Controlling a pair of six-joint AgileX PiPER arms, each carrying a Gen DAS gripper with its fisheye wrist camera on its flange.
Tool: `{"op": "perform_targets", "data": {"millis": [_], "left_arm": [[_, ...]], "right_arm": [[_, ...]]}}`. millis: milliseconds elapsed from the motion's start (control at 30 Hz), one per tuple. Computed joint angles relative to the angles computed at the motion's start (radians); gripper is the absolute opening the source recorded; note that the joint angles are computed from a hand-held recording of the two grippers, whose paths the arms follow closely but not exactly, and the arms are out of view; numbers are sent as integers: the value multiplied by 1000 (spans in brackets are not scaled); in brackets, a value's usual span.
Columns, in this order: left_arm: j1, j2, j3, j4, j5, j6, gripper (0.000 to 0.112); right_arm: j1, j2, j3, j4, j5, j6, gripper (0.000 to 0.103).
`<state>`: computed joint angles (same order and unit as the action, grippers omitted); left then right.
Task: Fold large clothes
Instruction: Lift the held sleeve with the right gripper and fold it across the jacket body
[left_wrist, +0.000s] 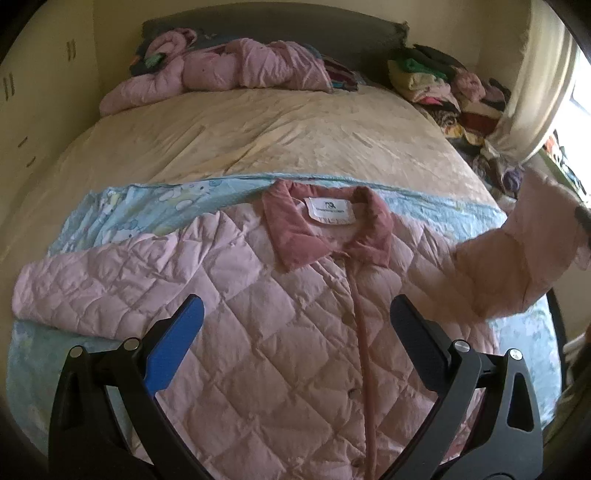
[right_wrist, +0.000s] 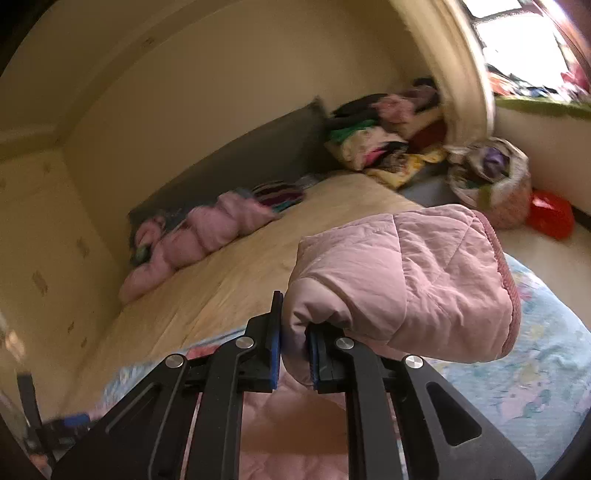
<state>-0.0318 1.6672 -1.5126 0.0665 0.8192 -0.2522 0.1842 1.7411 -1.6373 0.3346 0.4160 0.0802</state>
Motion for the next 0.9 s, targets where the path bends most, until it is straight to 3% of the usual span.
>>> {"op": "perform_targets", "data": {"millis": [100,233,333,633,733,800,833,867,900], "left_arm": [[39,2,5,-41,-10,38,95],[66,14,16,-43,-25,50,95],[46,22,46,82,-64,-33,95],[38,58,105,223,-124,-98,95],[51,69,121,224,-149,-95,95],[54,74,133,221,-161,-88,95],[55,78,138,224,-167,-90,95],[55,82,144,226,-173,-87,95],[58,84,151,223,-179,-83,95]], "right_arm": [[112,42,-42,-158,-2,119,11],[229,139,-126,-260,33,200,11],[286,223,-194,-269,57,210,11],[410,445,-322,-272,177,256,13],[425,468,-316,-251,170,255,18],[422,453,-275,-222,169,260,33],[414,424,-214,-186,139,247,37],[408,390,-149,-158,109,256,49],[402,359,-87,-127,70,253,53]]}}
